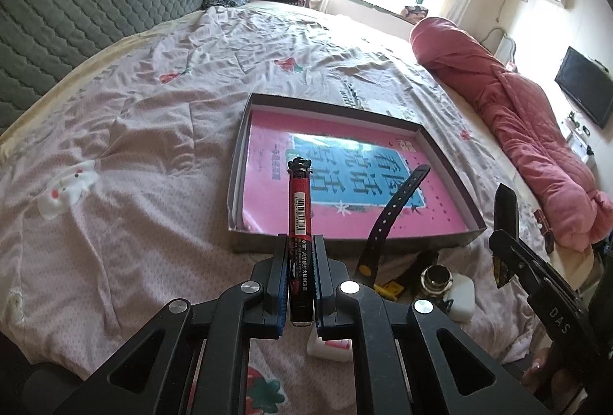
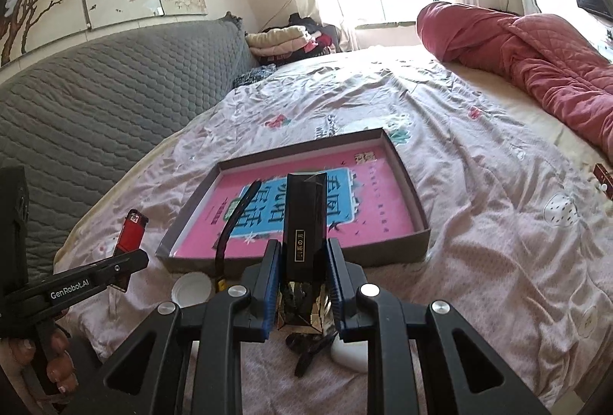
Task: Organize rigid objects
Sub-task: 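Lift and carry the red lighter and black-gold case over the gray box with both tools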
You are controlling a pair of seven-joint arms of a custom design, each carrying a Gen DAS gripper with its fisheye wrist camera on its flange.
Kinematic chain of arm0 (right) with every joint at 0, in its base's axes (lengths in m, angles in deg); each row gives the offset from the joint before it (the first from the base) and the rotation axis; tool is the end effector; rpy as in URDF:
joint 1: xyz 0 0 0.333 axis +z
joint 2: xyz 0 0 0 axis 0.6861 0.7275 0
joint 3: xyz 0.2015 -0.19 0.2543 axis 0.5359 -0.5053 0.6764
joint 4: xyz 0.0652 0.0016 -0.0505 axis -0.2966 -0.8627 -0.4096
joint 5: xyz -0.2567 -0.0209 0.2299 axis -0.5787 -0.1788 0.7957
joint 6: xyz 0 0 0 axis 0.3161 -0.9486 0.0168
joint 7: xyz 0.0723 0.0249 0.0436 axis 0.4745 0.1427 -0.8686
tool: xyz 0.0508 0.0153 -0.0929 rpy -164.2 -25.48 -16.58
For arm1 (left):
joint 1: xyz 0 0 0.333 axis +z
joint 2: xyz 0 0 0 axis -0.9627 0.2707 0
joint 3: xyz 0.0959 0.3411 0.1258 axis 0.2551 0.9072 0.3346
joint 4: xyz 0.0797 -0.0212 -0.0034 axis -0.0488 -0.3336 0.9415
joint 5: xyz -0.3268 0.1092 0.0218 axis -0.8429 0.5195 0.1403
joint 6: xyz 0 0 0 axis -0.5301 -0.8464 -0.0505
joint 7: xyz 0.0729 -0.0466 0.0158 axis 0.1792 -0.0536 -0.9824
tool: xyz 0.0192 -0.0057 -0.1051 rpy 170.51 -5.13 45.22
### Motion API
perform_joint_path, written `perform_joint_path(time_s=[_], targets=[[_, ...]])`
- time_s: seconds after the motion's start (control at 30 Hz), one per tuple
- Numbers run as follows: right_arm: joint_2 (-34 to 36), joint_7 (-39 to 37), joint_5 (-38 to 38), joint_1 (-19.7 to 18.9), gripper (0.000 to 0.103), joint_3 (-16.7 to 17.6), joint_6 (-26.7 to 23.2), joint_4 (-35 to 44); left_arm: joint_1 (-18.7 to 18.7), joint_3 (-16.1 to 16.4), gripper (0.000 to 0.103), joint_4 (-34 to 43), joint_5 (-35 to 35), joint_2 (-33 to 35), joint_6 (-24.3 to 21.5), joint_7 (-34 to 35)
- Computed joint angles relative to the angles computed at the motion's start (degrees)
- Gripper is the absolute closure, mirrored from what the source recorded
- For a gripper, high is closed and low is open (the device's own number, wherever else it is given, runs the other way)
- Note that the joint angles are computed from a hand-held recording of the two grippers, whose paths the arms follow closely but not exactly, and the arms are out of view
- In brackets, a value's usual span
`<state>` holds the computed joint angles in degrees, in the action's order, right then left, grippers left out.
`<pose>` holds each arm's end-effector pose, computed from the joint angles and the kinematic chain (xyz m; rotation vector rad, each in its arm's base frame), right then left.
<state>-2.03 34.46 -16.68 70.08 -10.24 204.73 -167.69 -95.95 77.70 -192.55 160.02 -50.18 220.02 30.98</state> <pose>0.5650 0.4591 0.3455 -1.8785 1.1205 -0.2690 0.4828 -0.3096 0.3501 -2.2128 1.2096 -0.7800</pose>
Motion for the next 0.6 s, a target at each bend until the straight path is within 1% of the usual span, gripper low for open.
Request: perform_joint_path(time_s=[0.43, 0.53, 0.6], targets=[[2.25, -0.42, -1.23, -0.27, 0.08, -0.29, 0.83, 4.26, 0.07, 0.71, 0.093, 2.42, -3.15, 1.42, -0.51, 4.4], [2.97, -0.5, -1.23, -0.06, 0.08, -0.77, 0.62, 5.81, 0.18, 1.06, 0.093, 3.19, -3.83, 2.01, -0.33, 5.22], [3.44, -0.66, -0.86, 0.64, 0.08, -1.81, 0.24, 7.06, 0.41, 1.37, 0.093, 3.68, -4.25, 2.41, 0.02, 5.73]])
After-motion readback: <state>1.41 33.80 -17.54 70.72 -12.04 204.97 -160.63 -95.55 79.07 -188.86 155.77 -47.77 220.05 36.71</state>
